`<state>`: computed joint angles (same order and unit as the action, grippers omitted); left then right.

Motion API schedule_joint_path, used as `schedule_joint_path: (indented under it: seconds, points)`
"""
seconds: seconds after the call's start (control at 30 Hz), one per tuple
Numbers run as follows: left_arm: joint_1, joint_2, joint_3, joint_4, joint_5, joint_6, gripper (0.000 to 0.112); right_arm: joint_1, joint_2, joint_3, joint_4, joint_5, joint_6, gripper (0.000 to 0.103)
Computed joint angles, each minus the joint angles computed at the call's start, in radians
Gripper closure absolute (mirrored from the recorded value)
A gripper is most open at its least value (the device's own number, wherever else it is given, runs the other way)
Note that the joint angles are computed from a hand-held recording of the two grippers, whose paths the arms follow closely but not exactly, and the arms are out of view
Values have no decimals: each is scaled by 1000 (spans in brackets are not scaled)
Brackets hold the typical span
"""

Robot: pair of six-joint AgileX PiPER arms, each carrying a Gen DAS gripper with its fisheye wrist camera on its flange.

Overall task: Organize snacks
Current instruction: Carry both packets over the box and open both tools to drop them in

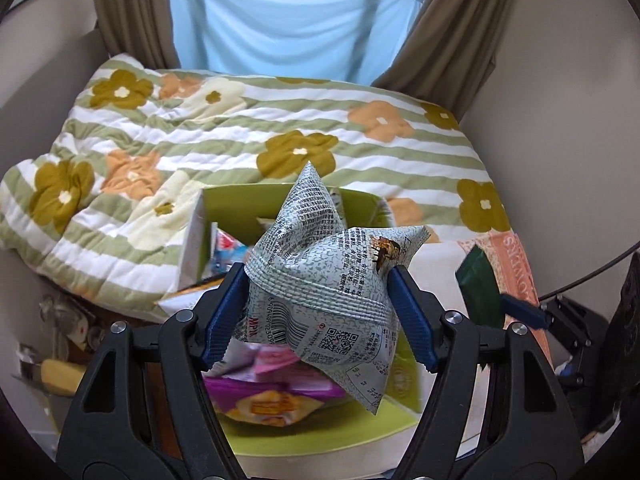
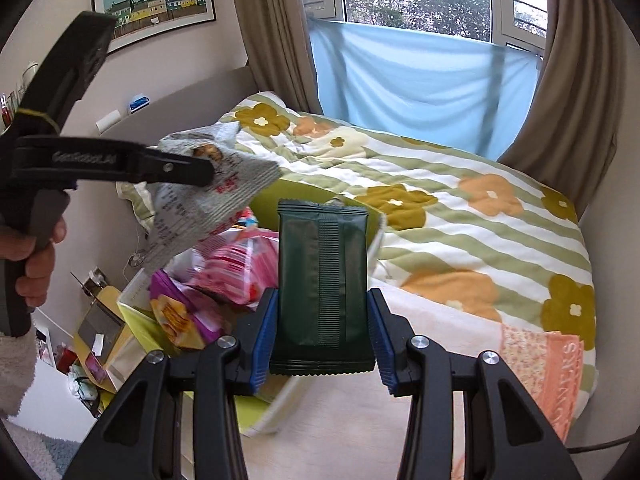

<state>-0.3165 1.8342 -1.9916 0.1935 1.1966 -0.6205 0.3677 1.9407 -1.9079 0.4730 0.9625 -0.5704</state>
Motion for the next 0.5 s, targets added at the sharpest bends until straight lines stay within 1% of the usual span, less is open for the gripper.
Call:
schedule_joint_path:
  seconds: [0.17, 0.27, 0.37, 0.47, 0.5]
  points:
    - [129, 8, 52, -147, -77, 185, 44, 114, -18, 60, -116, -71, 188, 63]
    - [180, 84, -12, -198, -69, 285, 44, 173, -24, 88, -207, -99, 328, 63]
    - [225, 158, -74, -254, -56, 358, 44, 212, -36, 112, -278, -105, 443, 63]
    - [231, 205, -117, -257, -56, 400, 36, 240, -41, 128, -335, -103, 519, 63]
    - [229, 209, -121, -245, -59, 402, 24, 251, -39, 129, -355, -103, 543, 63]
